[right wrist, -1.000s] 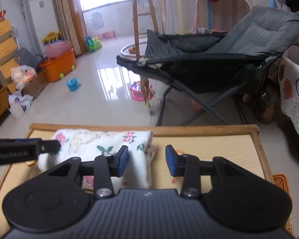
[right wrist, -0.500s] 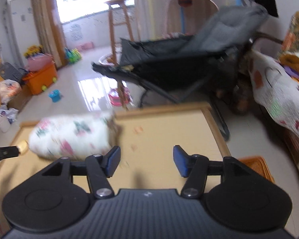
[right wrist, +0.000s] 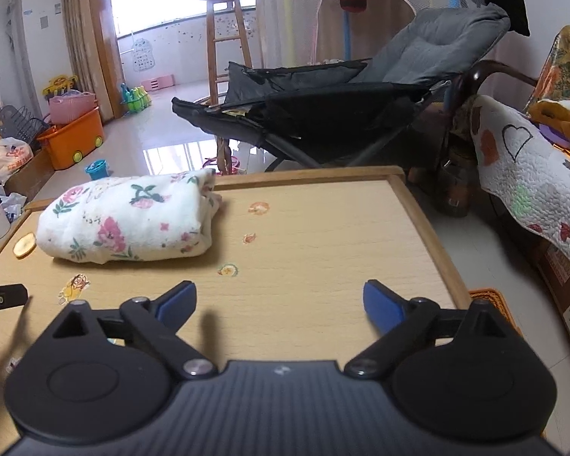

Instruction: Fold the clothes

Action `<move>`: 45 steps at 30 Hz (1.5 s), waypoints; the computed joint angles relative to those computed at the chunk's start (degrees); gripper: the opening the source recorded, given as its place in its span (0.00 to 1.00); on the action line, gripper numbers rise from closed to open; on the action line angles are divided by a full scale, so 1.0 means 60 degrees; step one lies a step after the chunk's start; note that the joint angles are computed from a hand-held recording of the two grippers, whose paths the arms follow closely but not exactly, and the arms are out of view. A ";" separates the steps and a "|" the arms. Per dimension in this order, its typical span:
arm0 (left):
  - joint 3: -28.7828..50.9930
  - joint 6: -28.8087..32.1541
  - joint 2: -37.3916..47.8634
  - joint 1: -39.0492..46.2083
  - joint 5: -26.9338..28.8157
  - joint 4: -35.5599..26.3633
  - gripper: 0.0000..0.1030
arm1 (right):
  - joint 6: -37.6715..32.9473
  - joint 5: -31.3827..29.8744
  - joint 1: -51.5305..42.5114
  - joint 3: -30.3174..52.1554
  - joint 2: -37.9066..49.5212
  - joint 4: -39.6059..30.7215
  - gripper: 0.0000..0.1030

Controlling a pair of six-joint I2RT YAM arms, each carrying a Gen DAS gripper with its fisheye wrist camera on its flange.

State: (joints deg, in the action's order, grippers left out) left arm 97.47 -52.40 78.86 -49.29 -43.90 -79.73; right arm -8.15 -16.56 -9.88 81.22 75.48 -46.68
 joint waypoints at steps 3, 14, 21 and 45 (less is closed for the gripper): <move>-0.0044 0.0116 0.0176 -0.0048 -0.0317 0.0141 0.80 | 0.0040 0.0232 0.0142 -0.0226 -0.0039 0.0190 0.96; 0.0092 0.0392 0.0606 0.0288 -0.0196 0.0652 1.00 | -0.0192 0.0801 0.0550 -0.0388 0.0005 0.0461 1.00; 0.0028 0.0088 0.0675 0.0168 -0.0301 0.0614 1.00 | -0.0079 0.0951 0.0621 -0.0421 -0.0045 0.0458 1.00; -0.0035 0.0268 0.0622 0.0293 -0.0218 0.0764 1.00 | -0.0127 0.0883 0.0563 -0.0359 0.0048 0.0468 1.00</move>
State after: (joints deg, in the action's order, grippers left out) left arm 97.26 -50.80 82.59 -47.53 -45.21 -75.15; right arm -8.91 -11.26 -6.51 79.07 75.77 -43.87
